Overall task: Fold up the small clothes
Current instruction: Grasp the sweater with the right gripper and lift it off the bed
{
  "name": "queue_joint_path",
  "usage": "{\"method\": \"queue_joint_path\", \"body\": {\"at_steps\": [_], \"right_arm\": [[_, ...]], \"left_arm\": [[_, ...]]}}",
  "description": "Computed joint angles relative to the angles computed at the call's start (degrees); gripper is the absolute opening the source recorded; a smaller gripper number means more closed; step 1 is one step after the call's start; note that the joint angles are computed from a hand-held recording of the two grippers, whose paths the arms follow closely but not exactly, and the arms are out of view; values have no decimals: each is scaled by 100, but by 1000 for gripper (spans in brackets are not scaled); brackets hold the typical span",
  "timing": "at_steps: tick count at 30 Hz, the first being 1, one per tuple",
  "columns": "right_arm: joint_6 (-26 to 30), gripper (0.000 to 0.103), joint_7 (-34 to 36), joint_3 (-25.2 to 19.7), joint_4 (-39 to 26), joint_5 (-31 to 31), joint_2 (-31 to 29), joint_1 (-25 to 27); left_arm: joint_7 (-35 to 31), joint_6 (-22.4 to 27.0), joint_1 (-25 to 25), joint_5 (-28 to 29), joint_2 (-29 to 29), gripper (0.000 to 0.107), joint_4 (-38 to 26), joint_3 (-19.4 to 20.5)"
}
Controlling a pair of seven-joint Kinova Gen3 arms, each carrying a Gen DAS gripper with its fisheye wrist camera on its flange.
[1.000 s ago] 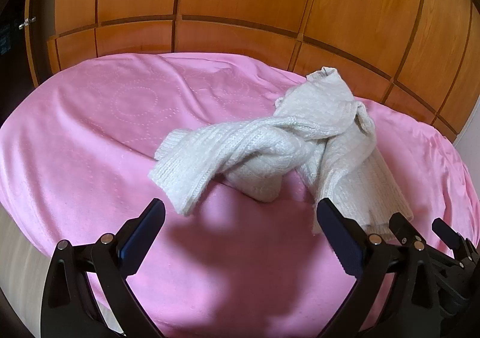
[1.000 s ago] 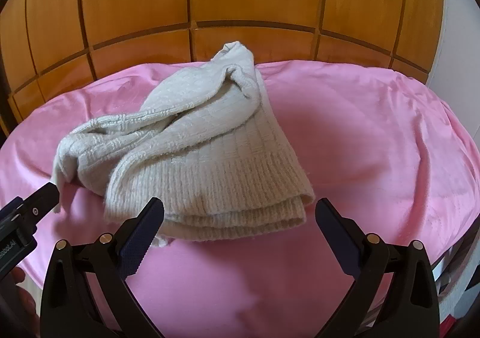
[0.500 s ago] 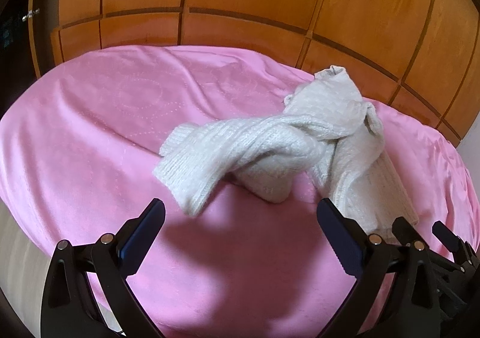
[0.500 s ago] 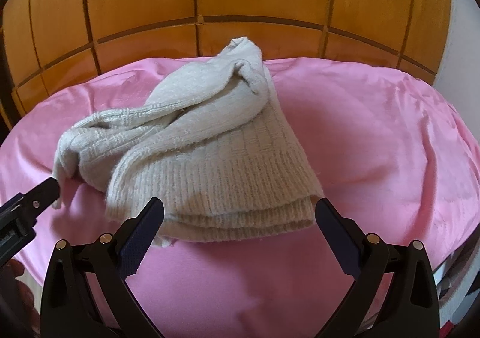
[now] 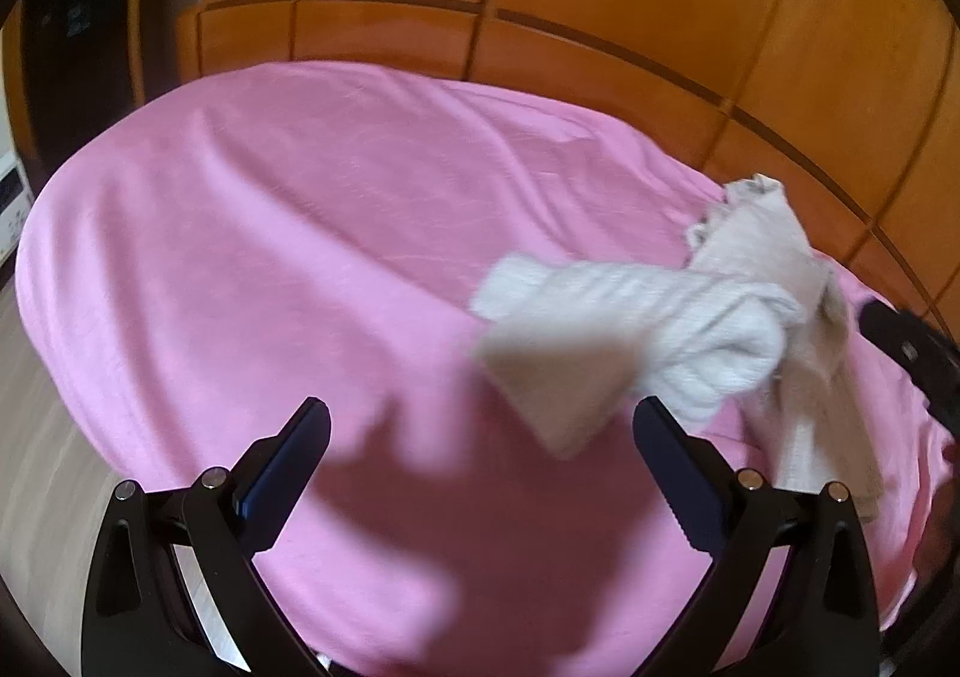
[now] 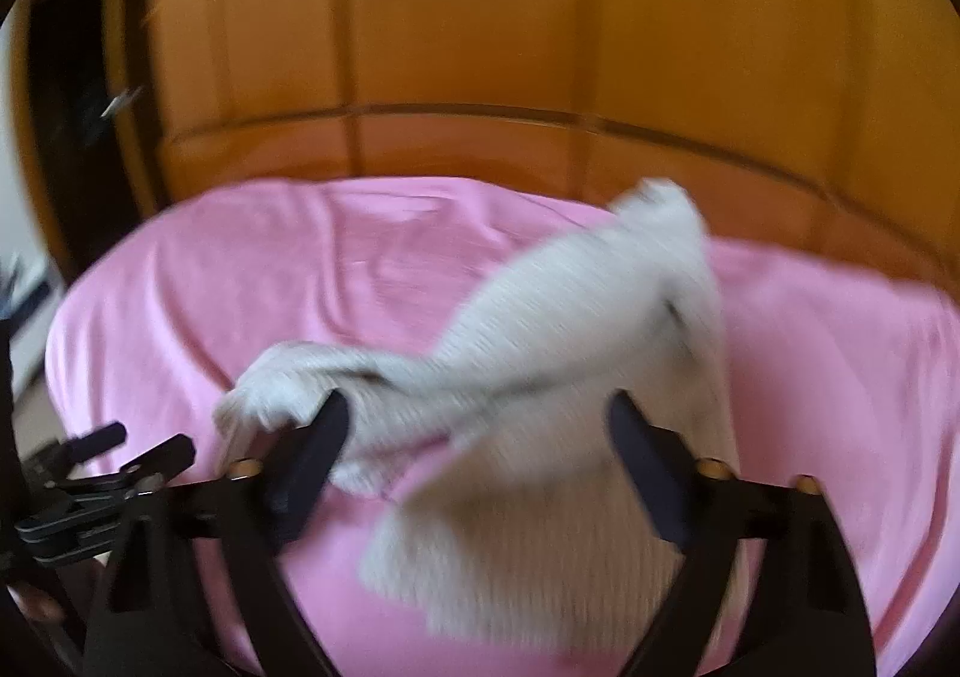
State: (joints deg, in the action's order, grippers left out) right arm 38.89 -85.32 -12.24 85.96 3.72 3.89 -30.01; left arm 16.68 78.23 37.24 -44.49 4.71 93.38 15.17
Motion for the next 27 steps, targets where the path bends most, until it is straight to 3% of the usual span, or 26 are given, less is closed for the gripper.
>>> {"method": "queue_joint_path", "body": {"at_steps": [2, 4, 7, 8, 10, 11, 14, 19, 21, 27], "right_arm": [[419, 79, 466, 117, -491, 107, 395, -317], [787, 72, 892, 263, -913, 468, 759, -683], [1210, 59, 1283, -33, -1346, 944, 1195, -761], [1339, 52, 1426, -4, -1497, 1031, 1321, -871], [1611, 12, 1655, 102, -1774, 1021, 1500, -1033], [1625, 9, 1642, 109, -1823, 1041, 1519, -1047], [1237, 6, 1472, 218, -1726, 794, 1313, -903], [622, 6, 636, 544, -1881, 204, 933, -32], [514, 6, 187, 867, -2076, 141, 899, 270], [1031, 6, -1143, 1501, -3214, 423, 1529, 1247]], "left_arm": [[39, -22, -14, 34, -75, 101, 131, -3], [80, -130, -36, 22, -163, 101, 280, 27], [34, -436, -159, 102, -285, 101, 441, 49], [40, -503, -194, 127, -313, 101, 476, 67], [-6, -493, -233, 136, -280, 101, 428, 116], [-48, -494, -243, 143, -267, 101, 407, 127], [-184, -543, -249, 139, -239, 101, 365, 144], [-580, -611, -262, 205, -111, 101, 199, 88], [-734, -638, -271, 224, -51, 101, 91, 34], [-1126, -579, -243, 170, 102, 101, -246, -113]]}}
